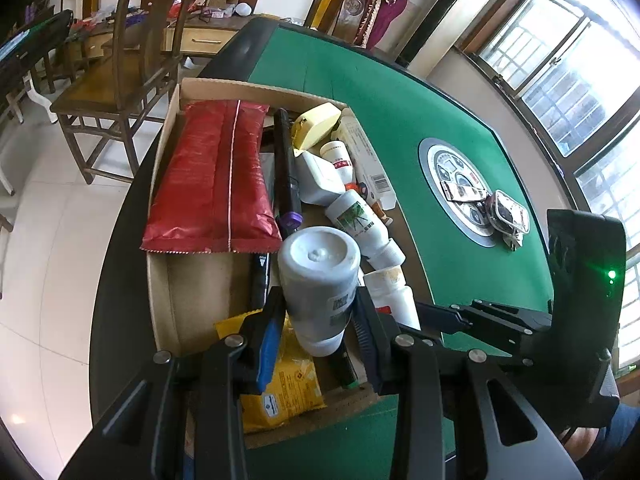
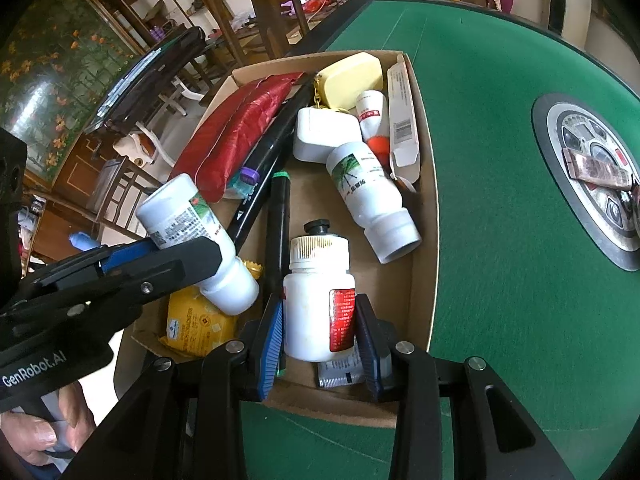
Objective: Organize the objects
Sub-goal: 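Lower both bottles into the box and open both grippers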
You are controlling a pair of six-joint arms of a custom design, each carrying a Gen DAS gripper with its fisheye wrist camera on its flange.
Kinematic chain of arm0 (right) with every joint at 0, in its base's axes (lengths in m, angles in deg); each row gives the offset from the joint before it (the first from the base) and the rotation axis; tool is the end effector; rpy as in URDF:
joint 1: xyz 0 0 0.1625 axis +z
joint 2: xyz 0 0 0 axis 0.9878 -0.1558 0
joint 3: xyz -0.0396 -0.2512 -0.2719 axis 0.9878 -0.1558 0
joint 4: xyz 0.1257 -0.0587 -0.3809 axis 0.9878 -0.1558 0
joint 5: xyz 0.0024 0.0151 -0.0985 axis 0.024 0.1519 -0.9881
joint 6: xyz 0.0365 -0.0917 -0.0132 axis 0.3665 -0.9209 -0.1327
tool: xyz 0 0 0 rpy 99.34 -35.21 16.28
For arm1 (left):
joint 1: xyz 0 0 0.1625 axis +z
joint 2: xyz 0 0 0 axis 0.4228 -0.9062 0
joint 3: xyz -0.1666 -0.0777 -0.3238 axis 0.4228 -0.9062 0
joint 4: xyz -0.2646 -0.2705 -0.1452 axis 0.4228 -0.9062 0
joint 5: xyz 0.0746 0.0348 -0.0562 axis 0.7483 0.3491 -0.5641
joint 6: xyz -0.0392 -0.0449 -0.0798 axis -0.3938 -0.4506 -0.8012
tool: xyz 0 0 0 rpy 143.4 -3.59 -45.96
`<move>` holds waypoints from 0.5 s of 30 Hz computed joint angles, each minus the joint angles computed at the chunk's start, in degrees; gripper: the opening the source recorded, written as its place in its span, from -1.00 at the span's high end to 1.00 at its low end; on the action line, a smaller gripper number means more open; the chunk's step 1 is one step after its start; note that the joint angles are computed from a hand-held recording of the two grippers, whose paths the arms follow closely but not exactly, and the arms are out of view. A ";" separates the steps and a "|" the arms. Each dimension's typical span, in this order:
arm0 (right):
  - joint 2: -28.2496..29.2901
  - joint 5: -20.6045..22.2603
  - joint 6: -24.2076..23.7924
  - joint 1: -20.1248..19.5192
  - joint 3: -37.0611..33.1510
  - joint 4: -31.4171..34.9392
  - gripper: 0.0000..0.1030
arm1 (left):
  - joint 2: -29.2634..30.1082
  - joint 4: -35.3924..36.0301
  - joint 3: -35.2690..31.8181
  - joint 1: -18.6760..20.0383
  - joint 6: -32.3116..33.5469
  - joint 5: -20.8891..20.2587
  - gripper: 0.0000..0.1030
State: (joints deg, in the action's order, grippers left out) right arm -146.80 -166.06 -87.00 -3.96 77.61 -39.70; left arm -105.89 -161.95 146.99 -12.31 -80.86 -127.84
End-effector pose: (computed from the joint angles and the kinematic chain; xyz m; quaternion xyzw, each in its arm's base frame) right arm 0.0085 -0.4334 0.3532 0.3498 -0.9219 -0.0090 0.1664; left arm -0.4353 -0.2978 -0.0272 -0.0674 0.9232 -0.3037 0.2257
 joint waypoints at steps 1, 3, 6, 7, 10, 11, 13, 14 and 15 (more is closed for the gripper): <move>0.19 -0.10 -0.03 0.13 0.02 -0.12 0.27 | 0.12 -0.20 -0.10 0.22 0.42 -0.09 0.34; 0.78 -0.50 -0.23 0.49 0.32 -1.23 0.27 | 0.36 -0.63 -0.24 0.67 0.95 -0.22 0.34; 1.29 -0.45 -0.59 0.80 0.51 -2.08 0.26 | 0.60 -2.24 -0.01 1.49 1.98 -0.49 0.34; 1.33 -0.38 -0.86 0.88 0.53 -2.31 0.26 | 0.66 -2.85 0.08 1.91 2.49 -0.82 0.34; 1.56 -0.53 -1.52 1.14 0.68 -3.21 0.26 | 0.83 -3.78 0.15 2.96 3.72 -1.35 0.34; 1.66 -0.48 -1.51 1.17 0.62 -3.18 0.26 | 0.76 -4.16 0.38 3.15 3.78 -1.43 0.34; 1.74 -0.49 -1.84 1.23 0.70 -3.40 0.26 | 0.60 -5.42 0.91 3.64 3.94 -1.68 0.34; 1.75 -0.51 -2.09 1.20 0.76 -3.57 0.26 | 0.58 -5.88 1.11 3.83 4.05 -1.82 0.34; 1.83 -0.59 -2.22 1.26 0.73 -3.53 0.26 | 0.67 -5.82 1.08 4.01 4.19 -1.99 0.34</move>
